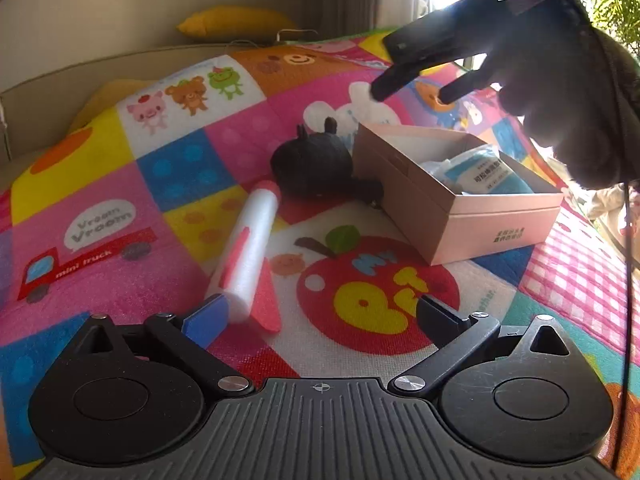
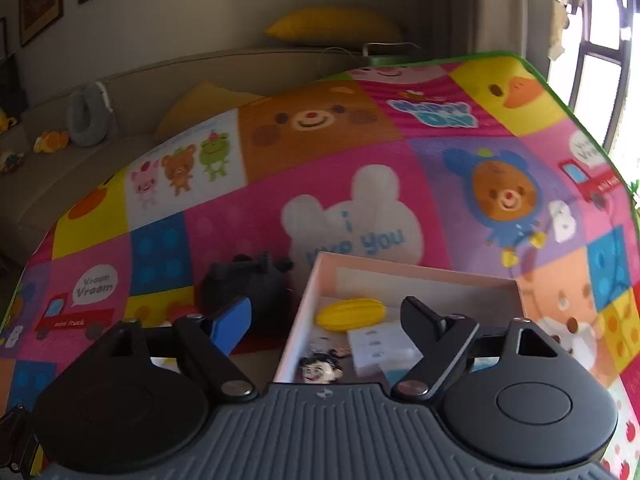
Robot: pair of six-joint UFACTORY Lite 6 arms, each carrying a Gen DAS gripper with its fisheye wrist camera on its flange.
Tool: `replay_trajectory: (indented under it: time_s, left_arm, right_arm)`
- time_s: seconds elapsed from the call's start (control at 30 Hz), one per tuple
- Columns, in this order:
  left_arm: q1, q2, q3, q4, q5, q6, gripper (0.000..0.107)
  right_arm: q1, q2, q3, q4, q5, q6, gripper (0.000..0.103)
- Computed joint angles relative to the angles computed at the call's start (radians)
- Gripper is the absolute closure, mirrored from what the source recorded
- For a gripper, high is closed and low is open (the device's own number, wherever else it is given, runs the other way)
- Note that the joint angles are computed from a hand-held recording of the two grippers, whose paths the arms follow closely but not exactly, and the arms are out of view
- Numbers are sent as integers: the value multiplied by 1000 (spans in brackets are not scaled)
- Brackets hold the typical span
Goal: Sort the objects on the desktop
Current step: 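Lower the wet-cotton bag into the pink box and open the right tool, then grasp the black plush toy with the right tool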
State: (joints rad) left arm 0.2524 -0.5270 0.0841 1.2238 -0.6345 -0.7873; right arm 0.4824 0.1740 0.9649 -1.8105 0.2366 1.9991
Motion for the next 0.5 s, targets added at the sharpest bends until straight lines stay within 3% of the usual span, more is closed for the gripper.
replay_trajectory:
  time_s: [0.13,0.27,0.4,0.43,0.47,0.5]
  left_arm:
    - [131,-9,1,76,-79,-26,4]
    - [151,56,-3,18,-98,64,4]
    - [216,100,-3,53,-169,85,4]
    - [219,107,-3,53,-175,90,4]
    - [219,111,-3,53,-177,92,4]
    - [224,111,-5,57,-180,94,4]
  right_arm:
    - [150,358,393,377,119,-412,13]
    - [189,703,812,605,273,-720,13]
    - [161,984,1222,961,395,-1102,1]
    - [156,1014,1277,1031,415,-1178,4]
    - [156,1025,1290,1065,421,-1221,21]
    - [162,1013,1261,1058,420,-1222,22]
